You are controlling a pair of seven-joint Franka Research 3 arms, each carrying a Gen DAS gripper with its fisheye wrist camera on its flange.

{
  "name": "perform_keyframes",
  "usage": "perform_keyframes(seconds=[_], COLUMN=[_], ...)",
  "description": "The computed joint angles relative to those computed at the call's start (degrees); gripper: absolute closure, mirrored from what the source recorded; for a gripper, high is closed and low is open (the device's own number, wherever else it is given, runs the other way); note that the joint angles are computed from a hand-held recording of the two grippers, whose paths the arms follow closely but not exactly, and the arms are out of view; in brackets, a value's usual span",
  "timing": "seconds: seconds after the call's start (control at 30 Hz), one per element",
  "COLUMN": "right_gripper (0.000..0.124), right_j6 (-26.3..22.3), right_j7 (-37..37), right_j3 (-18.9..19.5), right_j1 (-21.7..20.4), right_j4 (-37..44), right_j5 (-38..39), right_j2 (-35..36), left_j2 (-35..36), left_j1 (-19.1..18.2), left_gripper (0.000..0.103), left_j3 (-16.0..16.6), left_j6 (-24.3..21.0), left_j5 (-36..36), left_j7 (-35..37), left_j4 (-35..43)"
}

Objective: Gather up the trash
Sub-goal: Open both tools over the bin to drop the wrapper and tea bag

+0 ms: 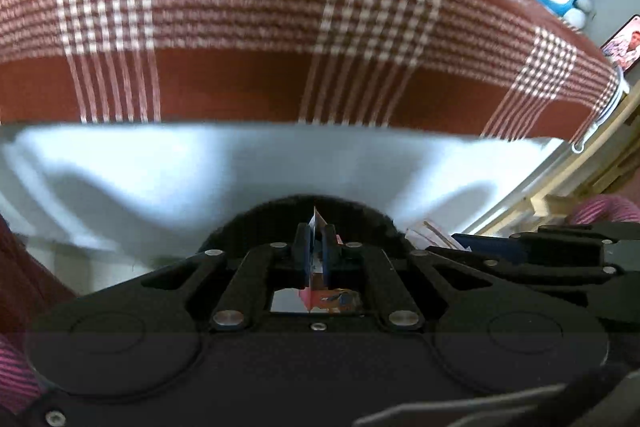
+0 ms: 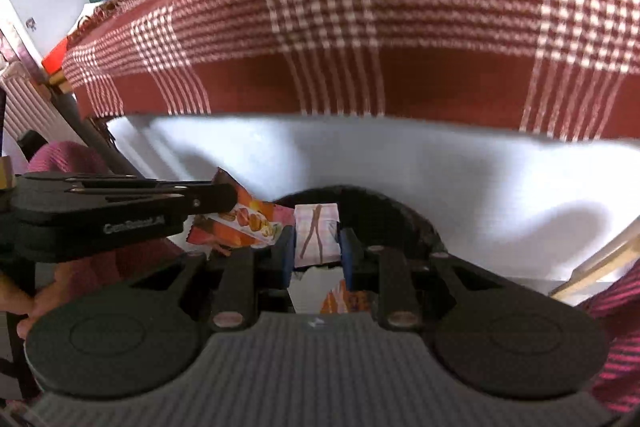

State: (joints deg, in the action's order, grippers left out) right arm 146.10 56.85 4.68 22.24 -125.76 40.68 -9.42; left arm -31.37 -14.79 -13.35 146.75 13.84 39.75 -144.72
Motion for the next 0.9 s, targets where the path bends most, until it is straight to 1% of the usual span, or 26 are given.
perform_keyframes(seconds=[0.1,0.5,0.7,0.73,0.77,0.83,0.9], right_gripper=[0.095,0.094,0.091,0.089,0.081,0.072,0.071], right_j6=[-0.88,-1.75,-2.18,-2.23,-2.32,-2.34,-2.42], right_j7=[0.73,3.65,4.95,4.95,5.11,5.25,5.32], right_j3=[0.1,0.57,0.82,0.79,0.8,0.81,0.81], right_j1=[-0.1,-0.61,-0.65,-0.66,-0.68,-0.7,-0.72], right_j4=[0.27,0.74,1.31,1.43,1.53,1.61,1.68], right_j5=[-0.71,-2.92,-3.63,-3.54,-3.57,-3.54,-3.5], right_j2=[0.68,2.54,3.3,3.41,3.48,3.54,3.56], left_j2=[1.1,3.47,4.3,4.33,4.37,4.51,4.45], left_j1=[-0.23,-0.54,-0.56,-0.56,-0.62,-0.65,-0.73], left_gripper=[0.098,0.097,0.095,0.095,0.095,0.093,0.092], left_j3=[0.18,0.78,0.95,0.97,1.05,1.15,1.25], left_j6=[-0.29,-0.49,-0.87,-0.93,-0.97,-1.09,-1.17], left_j5=[-0.46,-2.2,-2.77,-2.88,-3.09,-3.43,-3.73], left_j7=[0.18,0.98,1.62,1.67,1.77,1.91,2.15], left_j4=[0.22,0.34,1.13,1.17,1.2,1.32,1.28])
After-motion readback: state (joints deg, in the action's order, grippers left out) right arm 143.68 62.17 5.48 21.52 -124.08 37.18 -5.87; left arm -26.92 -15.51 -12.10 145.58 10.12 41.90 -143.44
